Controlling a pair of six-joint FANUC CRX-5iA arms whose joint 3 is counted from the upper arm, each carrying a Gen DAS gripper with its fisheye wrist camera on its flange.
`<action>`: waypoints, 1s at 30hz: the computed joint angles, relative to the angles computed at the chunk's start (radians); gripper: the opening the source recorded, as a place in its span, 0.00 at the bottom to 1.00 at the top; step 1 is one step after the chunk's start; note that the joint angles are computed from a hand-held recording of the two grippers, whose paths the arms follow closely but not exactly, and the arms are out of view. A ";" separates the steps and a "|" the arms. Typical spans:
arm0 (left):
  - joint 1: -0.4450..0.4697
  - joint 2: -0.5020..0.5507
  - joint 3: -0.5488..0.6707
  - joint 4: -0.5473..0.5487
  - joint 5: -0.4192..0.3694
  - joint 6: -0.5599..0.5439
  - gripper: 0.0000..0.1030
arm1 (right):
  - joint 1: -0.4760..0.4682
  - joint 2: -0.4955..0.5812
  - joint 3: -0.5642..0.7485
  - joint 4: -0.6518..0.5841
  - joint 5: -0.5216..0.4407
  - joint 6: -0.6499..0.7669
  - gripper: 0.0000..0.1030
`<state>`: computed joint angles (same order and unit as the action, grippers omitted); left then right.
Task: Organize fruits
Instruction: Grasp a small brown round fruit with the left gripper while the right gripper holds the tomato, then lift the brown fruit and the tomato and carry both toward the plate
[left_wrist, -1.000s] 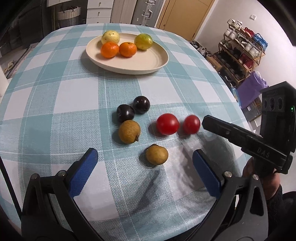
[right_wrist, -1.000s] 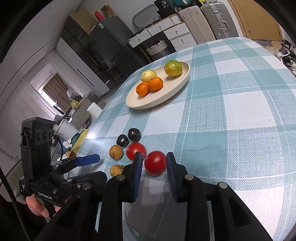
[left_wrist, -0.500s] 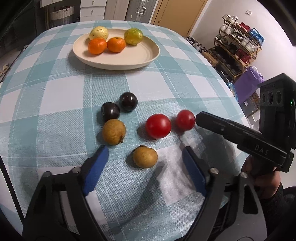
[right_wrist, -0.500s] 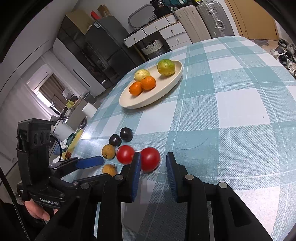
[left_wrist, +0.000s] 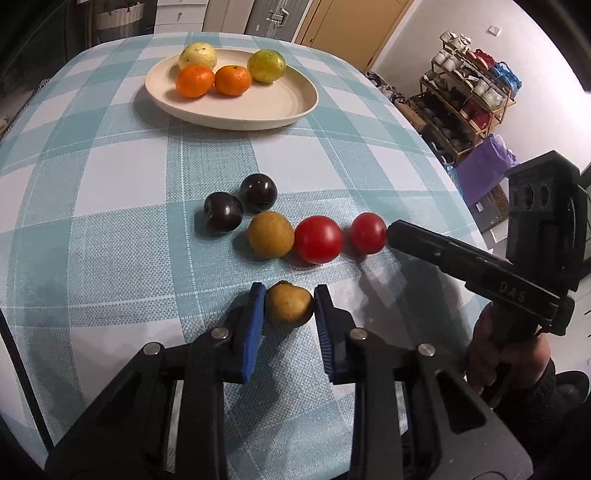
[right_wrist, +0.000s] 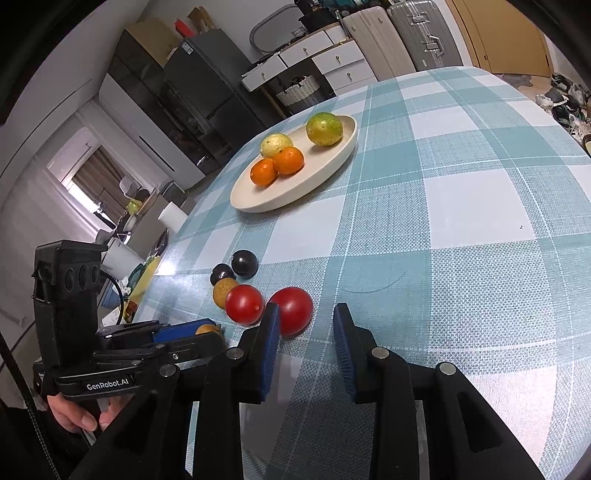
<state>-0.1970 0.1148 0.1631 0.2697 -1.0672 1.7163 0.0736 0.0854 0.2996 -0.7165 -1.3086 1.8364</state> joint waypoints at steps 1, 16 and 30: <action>0.001 -0.003 -0.004 0.003 0.002 -0.002 0.23 | 0.001 -0.001 -0.001 0.003 0.000 0.000 0.31; 0.050 -0.062 -0.076 0.062 0.054 -0.043 0.23 | 0.069 -0.005 -0.006 0.085 0.016 0.004 0.36; 0.087 -0.078 -0.113 0.114 0.071 -0.100 0.23 | 0.121 0.004 -0.005 0.139 0.063 -0.007 0.40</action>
<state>-0.1103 0.0369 0.0501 0.3837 -0.9961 1.6159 0.1942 0.0894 0.2951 -0.5778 -1.2454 1.8296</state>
